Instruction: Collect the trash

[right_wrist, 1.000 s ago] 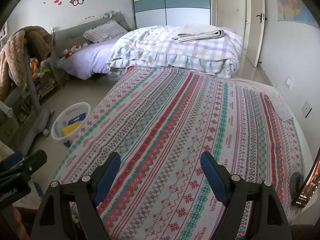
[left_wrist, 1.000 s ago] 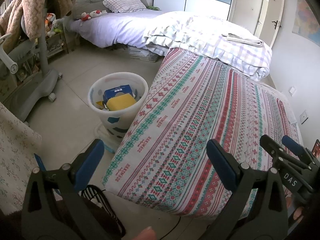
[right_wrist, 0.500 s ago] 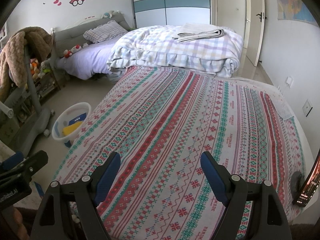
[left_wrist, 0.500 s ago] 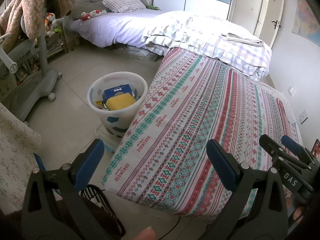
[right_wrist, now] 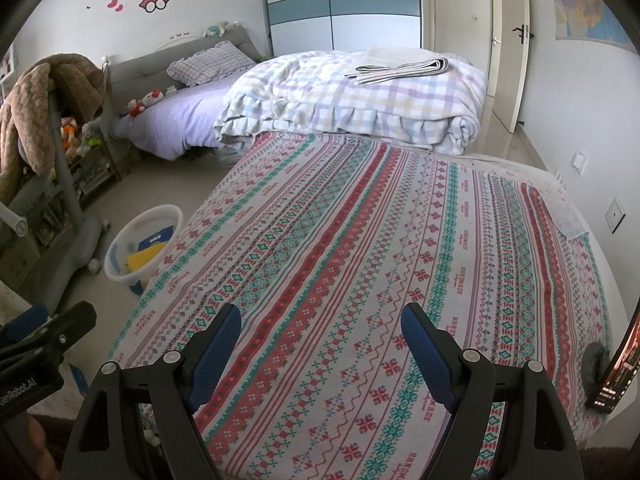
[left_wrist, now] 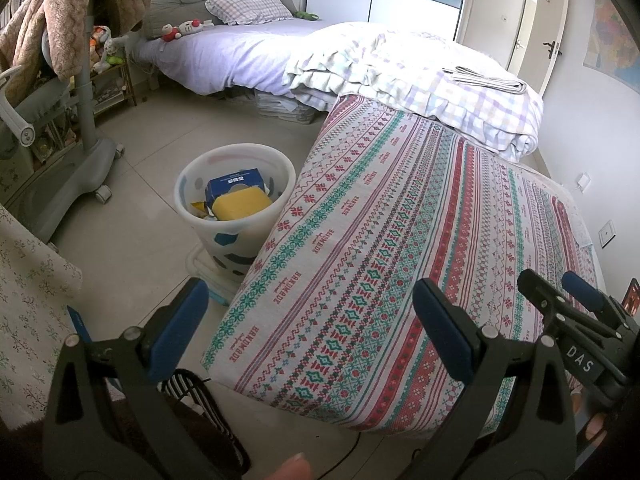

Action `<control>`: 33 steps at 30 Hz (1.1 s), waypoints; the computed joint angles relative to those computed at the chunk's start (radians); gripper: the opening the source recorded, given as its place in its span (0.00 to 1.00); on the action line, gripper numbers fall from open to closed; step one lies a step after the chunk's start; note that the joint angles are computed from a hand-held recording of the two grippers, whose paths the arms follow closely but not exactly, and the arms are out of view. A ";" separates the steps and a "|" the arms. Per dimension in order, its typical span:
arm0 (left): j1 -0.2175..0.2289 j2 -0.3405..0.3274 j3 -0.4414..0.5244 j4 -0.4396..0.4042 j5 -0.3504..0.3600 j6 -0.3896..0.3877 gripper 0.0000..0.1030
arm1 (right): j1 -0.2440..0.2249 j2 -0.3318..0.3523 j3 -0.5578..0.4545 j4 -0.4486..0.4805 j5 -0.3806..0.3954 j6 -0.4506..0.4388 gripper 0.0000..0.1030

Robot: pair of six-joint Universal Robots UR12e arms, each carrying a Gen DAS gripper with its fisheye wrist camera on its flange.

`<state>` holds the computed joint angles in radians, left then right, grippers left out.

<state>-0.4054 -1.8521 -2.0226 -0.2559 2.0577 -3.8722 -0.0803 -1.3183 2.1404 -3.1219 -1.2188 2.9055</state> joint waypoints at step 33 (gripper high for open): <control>0.003 0.003 0.000 0.005 -0.030 -0.012 0.99 | 0.000 0.000 0.001 -0.003 0.000 0.003 0.81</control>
<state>-0.4019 -1.8490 -2.0224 -0.2505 2.0272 -3.8840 -0.0807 -1.3186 2.1416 -3.1247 -1.2183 2.9084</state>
